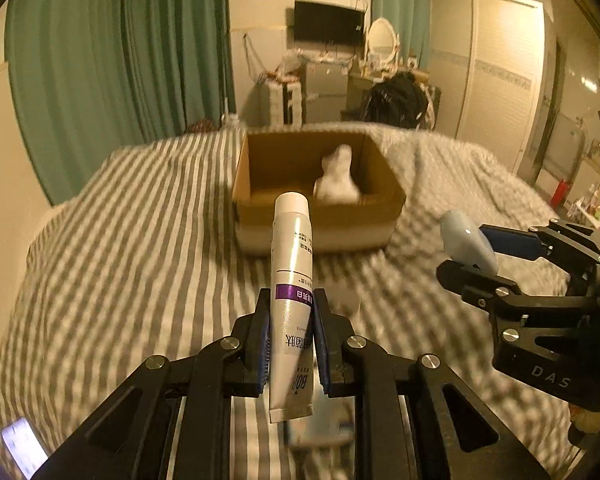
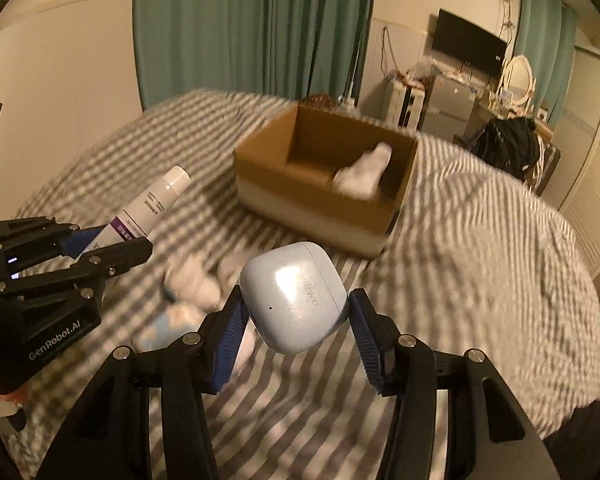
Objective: Organize objects
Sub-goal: 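Carry the tube and earbud case into the box and open both tools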
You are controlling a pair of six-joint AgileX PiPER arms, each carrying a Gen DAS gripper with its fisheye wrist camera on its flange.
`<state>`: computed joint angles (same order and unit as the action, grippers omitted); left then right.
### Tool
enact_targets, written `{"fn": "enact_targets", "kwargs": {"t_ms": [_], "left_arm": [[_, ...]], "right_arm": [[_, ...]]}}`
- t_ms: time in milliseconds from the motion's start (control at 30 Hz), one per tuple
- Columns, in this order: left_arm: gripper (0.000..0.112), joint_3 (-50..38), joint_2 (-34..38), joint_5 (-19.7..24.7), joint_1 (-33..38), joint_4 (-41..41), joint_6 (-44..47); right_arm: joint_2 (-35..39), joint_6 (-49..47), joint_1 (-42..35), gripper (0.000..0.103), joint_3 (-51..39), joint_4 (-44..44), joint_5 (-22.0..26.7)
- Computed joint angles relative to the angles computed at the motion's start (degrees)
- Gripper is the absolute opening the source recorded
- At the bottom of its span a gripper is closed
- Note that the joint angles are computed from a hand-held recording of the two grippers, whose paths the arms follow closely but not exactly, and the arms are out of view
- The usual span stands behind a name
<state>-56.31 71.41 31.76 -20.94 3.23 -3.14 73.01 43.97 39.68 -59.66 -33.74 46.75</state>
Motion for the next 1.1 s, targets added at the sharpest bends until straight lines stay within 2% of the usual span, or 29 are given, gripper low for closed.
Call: {"fn": "enact_targets", "kwargs": {"t_ms": [300,567,733,933,1000,1100], "left_arm": [[0.019,-23.91,15.22,4.44,1.70,-2.90,4.51],[0.019,-49.91,35.07,10.65,3.04,-4.75,6.68],[0.019,-65.87,48.14,16.78,3.64,-6.12,9.25],[0.019,-83.89,61.92,25.66,4.49,-8.77,11.48],[0.019,-85.58,64.24,26.95,4.88,-9.53,12.26],[0.019,-82.77,64.43,26.89,5.11,-11.29,14.35]], "right_arm": [[8.81,-17.09,-11.12,0.051,-19.64,7.89,-0.77],[24.75,-30.99,-21.20,0.051,-43.29,18.84,0.49],[36.14,-35.72,-26.07,0.051,-57.54,25.76,3.02],[52.59,-39.93,-30.21,0.051,-77.62,32.49,10.87],[54.43,-40.84,-30.94,0.051,-77.95,33.88,10.60],[57.56,-41.46,-31.84,0.051,-78.66,35.49,11.03]]}}
